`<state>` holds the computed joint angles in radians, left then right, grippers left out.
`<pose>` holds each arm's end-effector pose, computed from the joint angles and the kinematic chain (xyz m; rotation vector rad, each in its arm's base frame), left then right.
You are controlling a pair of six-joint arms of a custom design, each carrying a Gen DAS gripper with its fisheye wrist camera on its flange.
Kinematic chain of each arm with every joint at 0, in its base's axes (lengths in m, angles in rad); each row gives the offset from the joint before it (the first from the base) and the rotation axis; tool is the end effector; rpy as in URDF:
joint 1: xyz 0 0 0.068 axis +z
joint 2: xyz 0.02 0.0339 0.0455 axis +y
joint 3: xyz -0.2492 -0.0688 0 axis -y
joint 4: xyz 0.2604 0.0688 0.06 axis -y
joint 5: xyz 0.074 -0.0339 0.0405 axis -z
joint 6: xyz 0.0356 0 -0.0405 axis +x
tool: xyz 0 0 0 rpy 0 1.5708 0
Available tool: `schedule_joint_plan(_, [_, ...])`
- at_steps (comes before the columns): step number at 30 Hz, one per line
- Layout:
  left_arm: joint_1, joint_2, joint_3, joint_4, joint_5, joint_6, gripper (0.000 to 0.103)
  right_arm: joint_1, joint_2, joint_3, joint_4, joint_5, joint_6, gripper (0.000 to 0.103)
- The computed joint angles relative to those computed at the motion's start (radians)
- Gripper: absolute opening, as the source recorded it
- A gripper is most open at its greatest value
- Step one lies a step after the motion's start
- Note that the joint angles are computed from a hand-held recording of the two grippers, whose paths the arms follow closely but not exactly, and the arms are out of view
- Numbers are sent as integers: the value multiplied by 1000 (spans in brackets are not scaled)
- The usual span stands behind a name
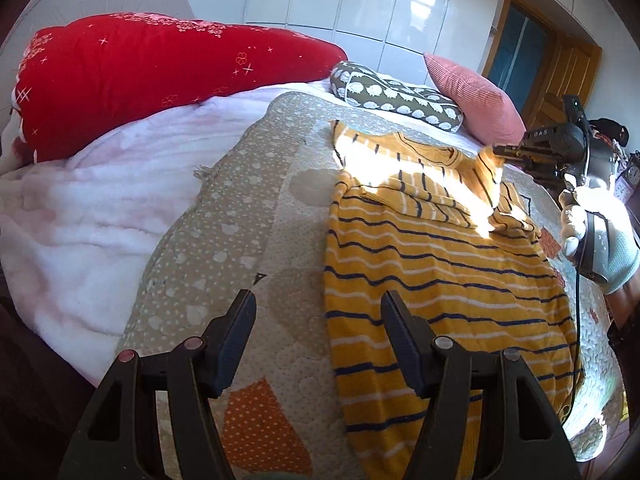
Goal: Fold small clothes
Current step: 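Grasp a sweater sleeve cuff with the right gripper, then fold the held sleeve across the sweater body and open the right gripper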
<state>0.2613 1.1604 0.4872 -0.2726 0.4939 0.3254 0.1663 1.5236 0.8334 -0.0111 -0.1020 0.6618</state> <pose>0.2200 0.0414 0.1411 0.2708 2.3796 -0.3530 0.3257 0.0583 0.1723 0.5173 2.2703 0.5437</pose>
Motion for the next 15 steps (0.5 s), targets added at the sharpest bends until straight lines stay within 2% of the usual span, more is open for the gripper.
schedule_joint_plan(3, [87,-13,-1,-20,36,25,64,188,96,139,14,-48,-8,6])
schedule_joint_plan(7, [182,-18,-4,-38,63,69,67,388,313,354,51,-175,14,6])
schedule_joint_plan(12, [247,28,7,-41,68,104,67,509,554,580,69,-353,41,9])
schedule_joint_plan(13, [257,39,11,-41,71,111,67,513,559,584,67,-375,41,11])
schedule_joint_plan(15, [280,60,19,-41,84,129,67,502,507,516,82,-348,14,28])
